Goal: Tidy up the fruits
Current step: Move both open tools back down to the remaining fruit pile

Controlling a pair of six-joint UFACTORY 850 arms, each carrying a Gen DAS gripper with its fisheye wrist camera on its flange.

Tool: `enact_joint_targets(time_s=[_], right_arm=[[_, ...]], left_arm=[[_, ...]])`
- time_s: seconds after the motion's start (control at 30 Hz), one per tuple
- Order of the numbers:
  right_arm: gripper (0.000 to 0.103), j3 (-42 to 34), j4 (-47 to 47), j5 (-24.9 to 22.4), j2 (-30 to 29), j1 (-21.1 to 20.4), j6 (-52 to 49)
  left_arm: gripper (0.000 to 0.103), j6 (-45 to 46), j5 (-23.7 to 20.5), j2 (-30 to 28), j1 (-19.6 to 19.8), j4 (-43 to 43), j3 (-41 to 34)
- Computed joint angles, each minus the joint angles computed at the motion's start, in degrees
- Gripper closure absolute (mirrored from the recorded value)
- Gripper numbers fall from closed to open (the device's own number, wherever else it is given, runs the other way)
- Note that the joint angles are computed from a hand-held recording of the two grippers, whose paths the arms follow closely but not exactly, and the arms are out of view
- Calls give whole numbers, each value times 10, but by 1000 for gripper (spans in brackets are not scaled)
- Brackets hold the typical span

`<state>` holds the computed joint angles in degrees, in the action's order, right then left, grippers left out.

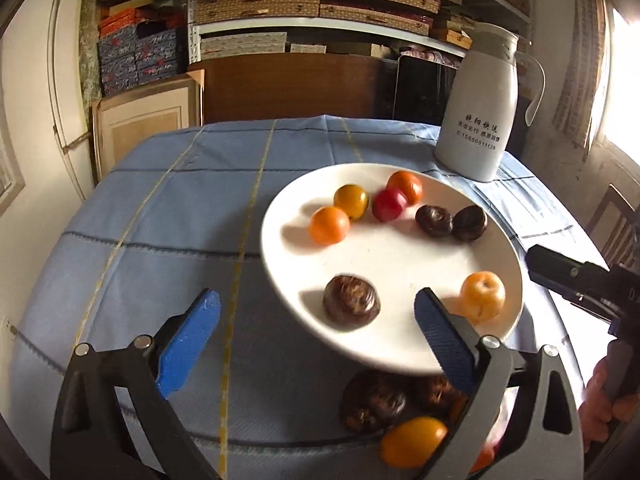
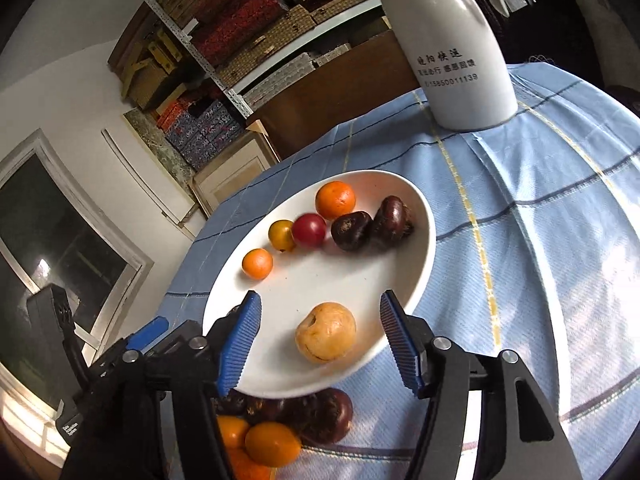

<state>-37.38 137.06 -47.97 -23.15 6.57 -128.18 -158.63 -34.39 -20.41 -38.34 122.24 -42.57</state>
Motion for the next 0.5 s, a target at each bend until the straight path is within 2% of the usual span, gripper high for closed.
enact_joint_targets(time_s=[0.27,0.5], right_arm=[[38,25,-10,12,3,-14,6],[38,43,-3,38,13,3,-32]], left_arm=[[5,-67,-1,18,2,-7,47],[5,-116,5,37,7,-9,82]])
